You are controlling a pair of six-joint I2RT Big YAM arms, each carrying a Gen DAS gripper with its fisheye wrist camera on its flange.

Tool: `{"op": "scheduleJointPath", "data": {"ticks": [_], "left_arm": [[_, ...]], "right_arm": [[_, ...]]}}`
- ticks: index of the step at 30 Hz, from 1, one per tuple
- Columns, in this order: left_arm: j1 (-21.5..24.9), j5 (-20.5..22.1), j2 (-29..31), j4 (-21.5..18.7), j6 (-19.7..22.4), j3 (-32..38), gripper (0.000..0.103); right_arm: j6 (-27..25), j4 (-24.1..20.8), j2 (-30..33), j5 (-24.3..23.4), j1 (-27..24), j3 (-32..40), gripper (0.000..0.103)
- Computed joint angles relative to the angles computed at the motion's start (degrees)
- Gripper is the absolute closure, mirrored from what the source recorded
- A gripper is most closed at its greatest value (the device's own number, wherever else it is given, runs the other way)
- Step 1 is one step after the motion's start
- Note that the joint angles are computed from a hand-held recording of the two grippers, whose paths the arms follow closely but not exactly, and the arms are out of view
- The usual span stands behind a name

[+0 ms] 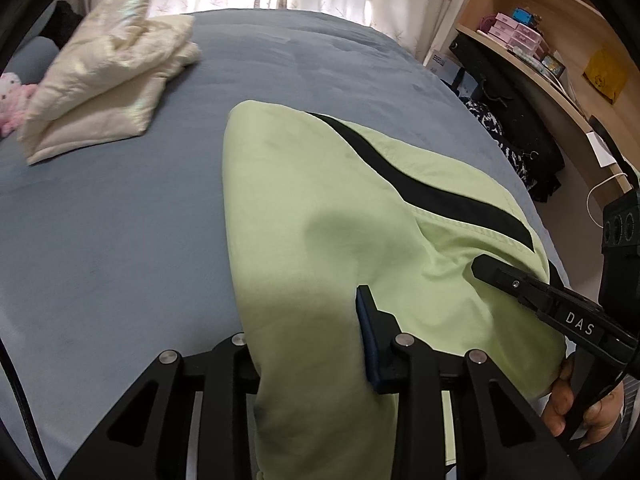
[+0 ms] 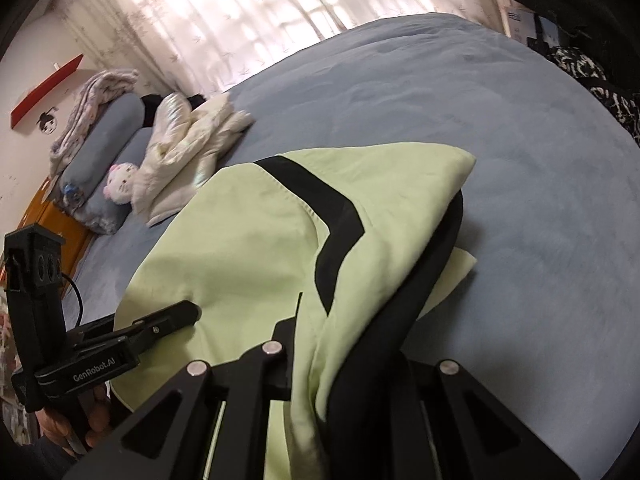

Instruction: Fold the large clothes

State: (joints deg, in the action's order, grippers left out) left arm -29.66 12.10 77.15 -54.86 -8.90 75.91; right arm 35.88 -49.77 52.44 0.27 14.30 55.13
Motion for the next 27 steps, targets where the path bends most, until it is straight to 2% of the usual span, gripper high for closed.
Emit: {"op": "scheduleJointPath", "data": {"ticks": [5,9,14,19,23,25,27], "left_arm": [[5.7,0.8,-6.3,-1.9,3.5,-2.8,0.073],[12.2,2.1,-10.0,-3.6,7.3,-2.2,0.073],[22.0,6.0,-9.1,-5.7,12.0,3.3,0.073],[29.2,8.1,-1.6,-6.8,15.8,14.7,0.073],[32.9,9.1,9.7,-7.5,18.1,29.7,0.073],[33.5,9.5,17.0,-9.5,18.7,40.1,0.073],[33.6,9.7,26.6,-12.5,18.9,54.5,0.073]], "right_arm": [[3.4,0.1,1.8,4.0,8.1,3.4,0.093],[3.7,0.8,6.4,6.3,13.4,9.3,0.093],[0.6,2.2,15.0,6.9,16.7,20.2,0.093],[-4.9,2.2,27.5,5.0,16.3,36.4,0.093],[-8.0,0.5,38.8,2.6,13.9,52.5,0.093],[-10.0,-1.8,46.9,1.9,12.3,64.7,0.093],[-11.2,-4.7,54.0,1.0,10.9,75.7,0.093]]}}
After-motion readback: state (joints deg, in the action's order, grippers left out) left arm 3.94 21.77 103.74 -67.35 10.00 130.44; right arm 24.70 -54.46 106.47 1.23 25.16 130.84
